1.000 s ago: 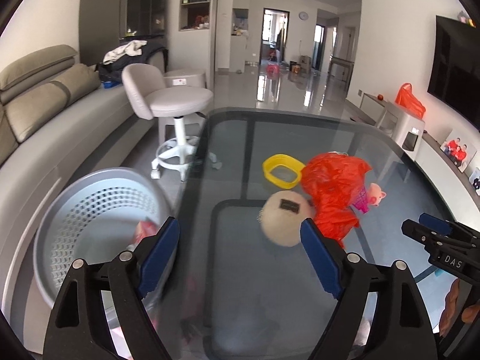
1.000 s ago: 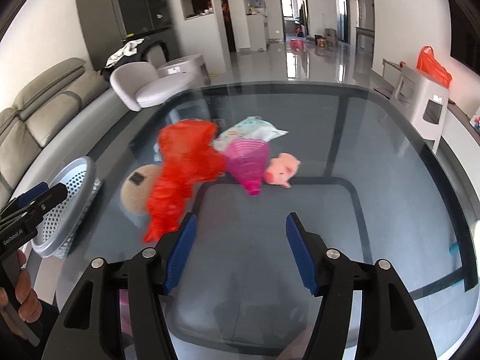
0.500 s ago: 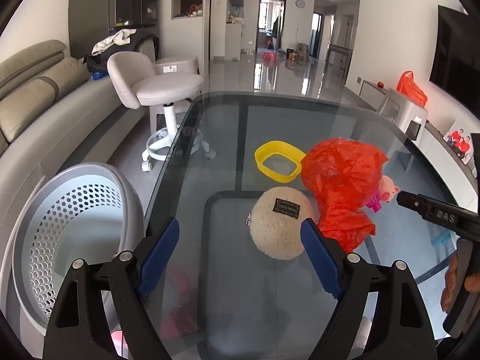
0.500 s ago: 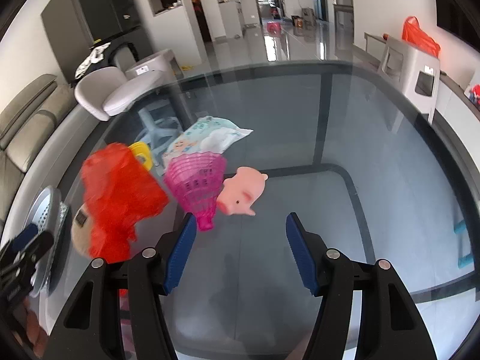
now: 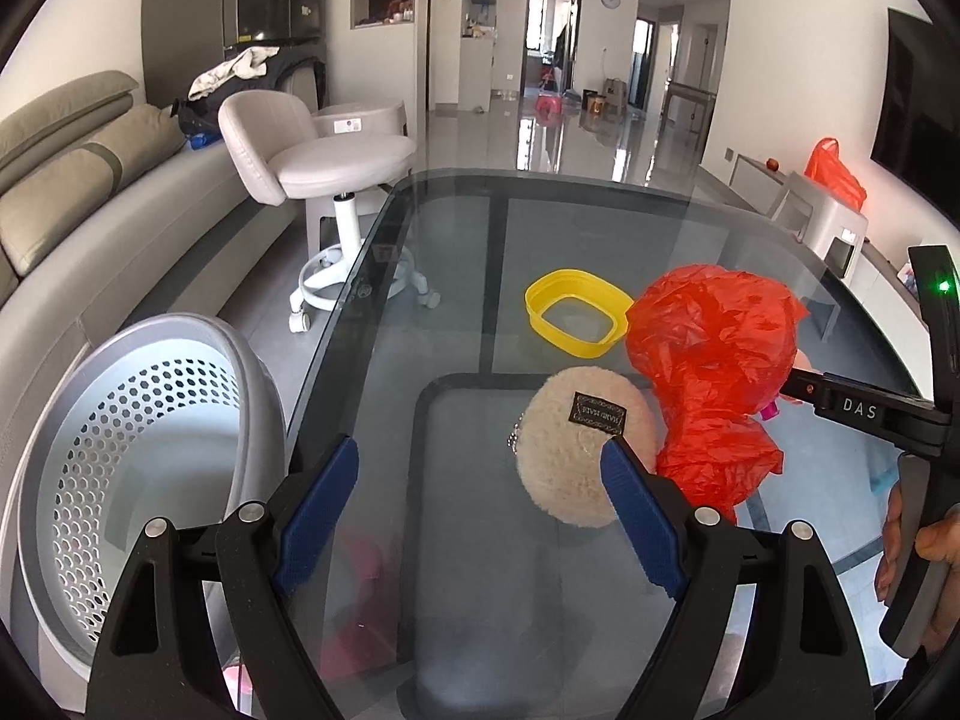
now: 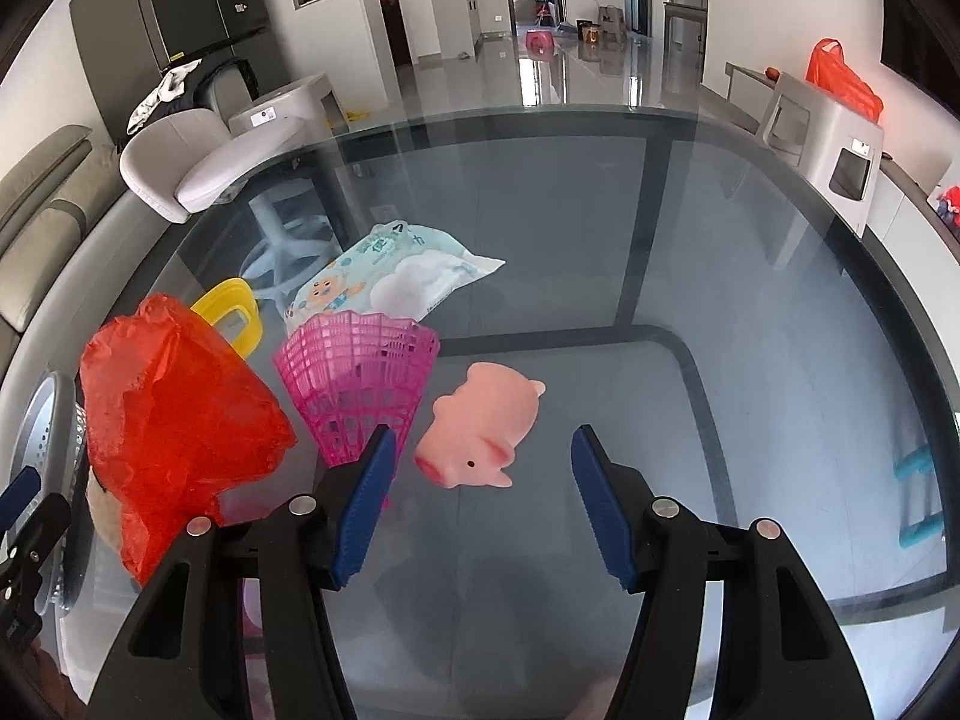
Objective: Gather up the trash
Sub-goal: 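Move both tools back over the table toward the fluffy ball and pig toy, then grasp the pink pig toy with the right tool while the left tool grasps the beige fluffy ball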
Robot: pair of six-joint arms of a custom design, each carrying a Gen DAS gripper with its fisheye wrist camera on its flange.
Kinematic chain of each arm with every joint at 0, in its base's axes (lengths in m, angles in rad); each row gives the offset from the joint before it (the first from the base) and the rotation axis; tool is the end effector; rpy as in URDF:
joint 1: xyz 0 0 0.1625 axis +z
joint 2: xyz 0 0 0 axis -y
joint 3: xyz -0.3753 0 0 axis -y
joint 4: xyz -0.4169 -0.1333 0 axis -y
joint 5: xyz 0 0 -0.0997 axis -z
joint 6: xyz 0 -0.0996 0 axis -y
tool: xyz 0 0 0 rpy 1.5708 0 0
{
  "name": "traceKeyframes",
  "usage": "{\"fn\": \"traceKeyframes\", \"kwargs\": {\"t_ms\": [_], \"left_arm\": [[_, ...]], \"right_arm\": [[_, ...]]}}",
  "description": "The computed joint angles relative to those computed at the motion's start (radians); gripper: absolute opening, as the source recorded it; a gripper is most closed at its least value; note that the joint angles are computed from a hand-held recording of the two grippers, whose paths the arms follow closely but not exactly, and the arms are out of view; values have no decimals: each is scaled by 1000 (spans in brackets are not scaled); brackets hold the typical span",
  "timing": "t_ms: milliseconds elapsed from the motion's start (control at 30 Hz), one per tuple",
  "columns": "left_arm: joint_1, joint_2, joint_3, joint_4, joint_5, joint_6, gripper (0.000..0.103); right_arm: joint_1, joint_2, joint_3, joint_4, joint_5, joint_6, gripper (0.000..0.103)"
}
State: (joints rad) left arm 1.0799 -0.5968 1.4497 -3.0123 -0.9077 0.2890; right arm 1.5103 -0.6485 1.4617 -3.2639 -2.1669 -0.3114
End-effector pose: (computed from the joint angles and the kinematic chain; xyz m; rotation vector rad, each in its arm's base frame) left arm -0.1636 -0.7189 0.0495 0.6874 2.3376 -0.8149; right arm 0.0342 -0.7160 0.1106 -0.0414 -2.2782 0.9151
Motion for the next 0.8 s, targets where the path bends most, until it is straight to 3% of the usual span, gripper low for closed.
{"fn": "traceKeyframes", "kwargs": {"t_ms": [67, 133, 600, 800], "left_arm": [[-1, 2, 1, -2, 2, 2, 81], [-3, 1, 5, -8, 4, 8, 81], [-2, -3, 11, -3, -10, 6, 81], [-5, 13, -14, 33, -30, -7, 81]], "right_arm": [[2, 8, -12, 11, -10, -11, 40], [-1, 6, -12, 30, -3, -4, 33], [14, -36, 66, -66, 3, -29, 30], [16, -90, 145, -109, 52, -27, 30]]}}
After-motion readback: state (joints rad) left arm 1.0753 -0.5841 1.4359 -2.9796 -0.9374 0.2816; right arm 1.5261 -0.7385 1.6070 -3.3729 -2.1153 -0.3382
